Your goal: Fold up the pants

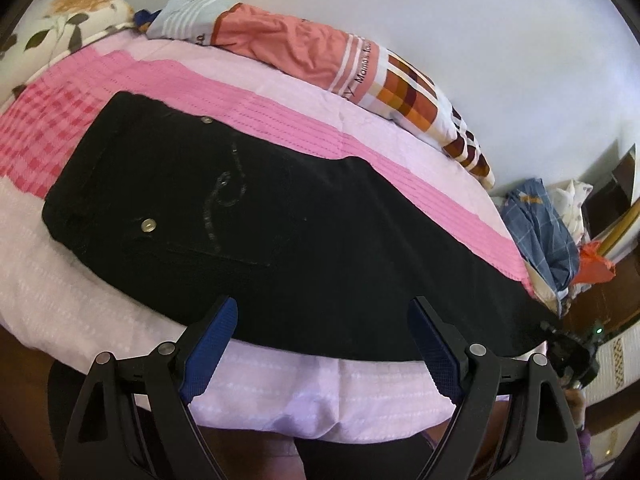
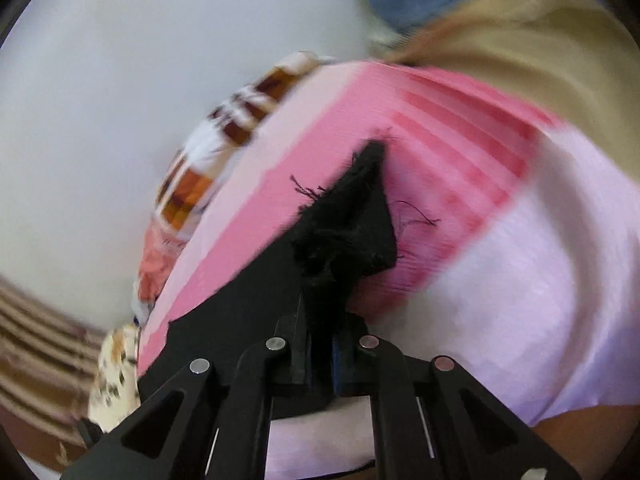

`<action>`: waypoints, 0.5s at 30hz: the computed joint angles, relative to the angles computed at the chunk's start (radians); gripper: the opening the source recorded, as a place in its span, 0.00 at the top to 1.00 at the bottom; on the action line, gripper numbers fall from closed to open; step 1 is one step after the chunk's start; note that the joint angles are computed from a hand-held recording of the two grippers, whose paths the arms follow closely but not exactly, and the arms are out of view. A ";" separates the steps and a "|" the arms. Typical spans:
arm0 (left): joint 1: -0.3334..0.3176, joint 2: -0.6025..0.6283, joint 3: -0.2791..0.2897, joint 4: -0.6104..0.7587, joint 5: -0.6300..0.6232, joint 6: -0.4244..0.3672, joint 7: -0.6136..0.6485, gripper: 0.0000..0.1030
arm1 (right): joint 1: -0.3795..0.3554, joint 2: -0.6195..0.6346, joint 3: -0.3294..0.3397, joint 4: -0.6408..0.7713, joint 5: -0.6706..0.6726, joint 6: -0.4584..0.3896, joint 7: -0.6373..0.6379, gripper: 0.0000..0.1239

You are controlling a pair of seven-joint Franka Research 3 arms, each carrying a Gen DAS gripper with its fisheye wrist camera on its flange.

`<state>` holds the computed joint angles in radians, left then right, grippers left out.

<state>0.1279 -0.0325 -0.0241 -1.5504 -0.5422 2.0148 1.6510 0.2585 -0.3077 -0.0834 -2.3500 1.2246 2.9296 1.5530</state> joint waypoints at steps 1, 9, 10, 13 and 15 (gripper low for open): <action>0.003 -0.002 0.003 -0.004 -0.004 0.000 0.000 0.16 | -0.008 0.010 0.009 0.035 -0.048 -0.014 0.015 0.93; 0.025 -0.006 0.021 -0.021 -0.039 -0.011 -0.019 0.16 | 0.054 0.227 0.055 0.447 -0.036 -0.129 -0.120 0.93; 0.028 -0.006 0.023 -0.023 -0.041 -0.010 -0.021 0.16 | 0.052 0.263 0.070 0.497 -0.020 -0.148 -0.141 0.93; 0.035 -0.009 0.026 -0.035 -0.051 -0.011 -0.029 0.16 | 0.042 0.389 0.127 0.655 0.002 -0.224 -0.166 0.93; 0.039 -0.013 0.029 -0.045 -0.056 -0.011 -0.033 0.16 | 0.042 0.484 0.174 0.763 -0.024 -0.286 -0.153 0.93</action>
